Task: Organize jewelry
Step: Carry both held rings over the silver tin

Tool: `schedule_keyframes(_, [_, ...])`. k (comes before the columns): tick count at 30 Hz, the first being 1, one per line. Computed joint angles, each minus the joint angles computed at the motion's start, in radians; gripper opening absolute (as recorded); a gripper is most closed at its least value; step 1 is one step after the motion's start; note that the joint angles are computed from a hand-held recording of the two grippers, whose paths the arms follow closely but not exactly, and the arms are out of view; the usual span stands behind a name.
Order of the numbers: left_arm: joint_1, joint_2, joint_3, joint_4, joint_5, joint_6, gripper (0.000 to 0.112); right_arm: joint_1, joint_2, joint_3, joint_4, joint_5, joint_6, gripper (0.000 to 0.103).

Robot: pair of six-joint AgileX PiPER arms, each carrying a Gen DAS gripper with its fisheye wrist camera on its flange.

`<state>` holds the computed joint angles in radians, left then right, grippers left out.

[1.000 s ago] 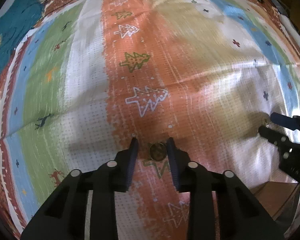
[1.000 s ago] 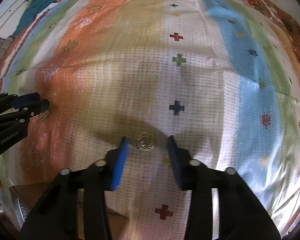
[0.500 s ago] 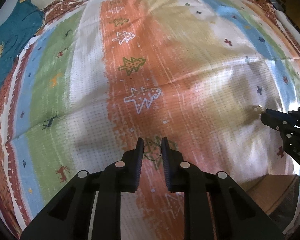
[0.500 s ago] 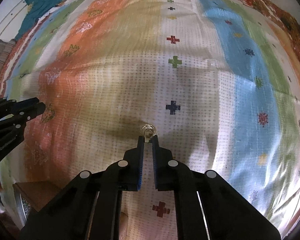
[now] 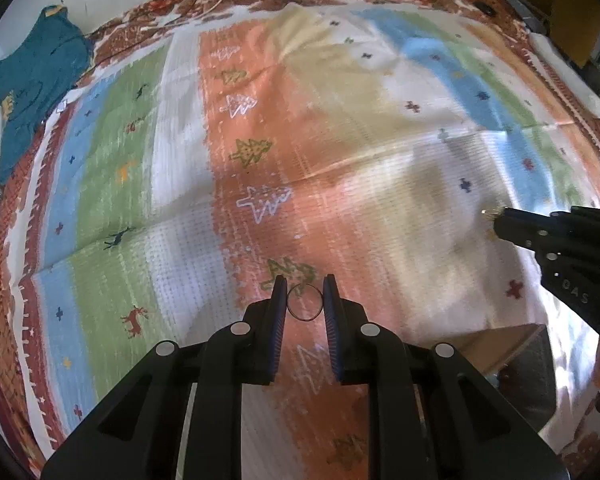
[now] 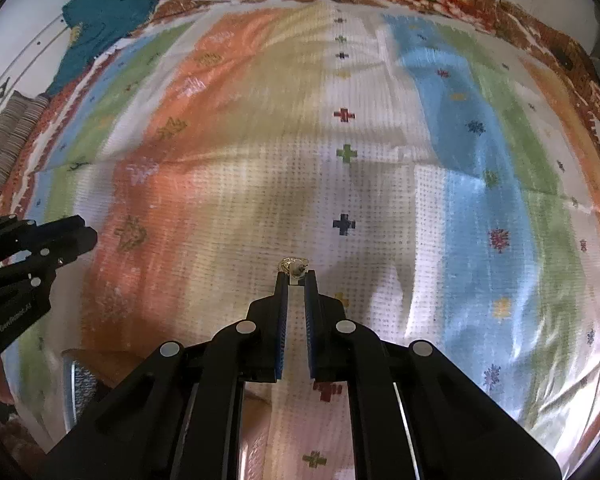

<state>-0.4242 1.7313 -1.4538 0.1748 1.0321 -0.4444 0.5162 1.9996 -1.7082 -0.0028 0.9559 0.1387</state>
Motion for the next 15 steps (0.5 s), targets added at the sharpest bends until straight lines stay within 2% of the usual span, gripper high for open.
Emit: schedule_keyframes(15, [-0.068,-0.133,0.052,0.014,-0.002,-0.071,0.018,0.05,-0.136,0.105,-0.062,-0.05,0.044,0.009])
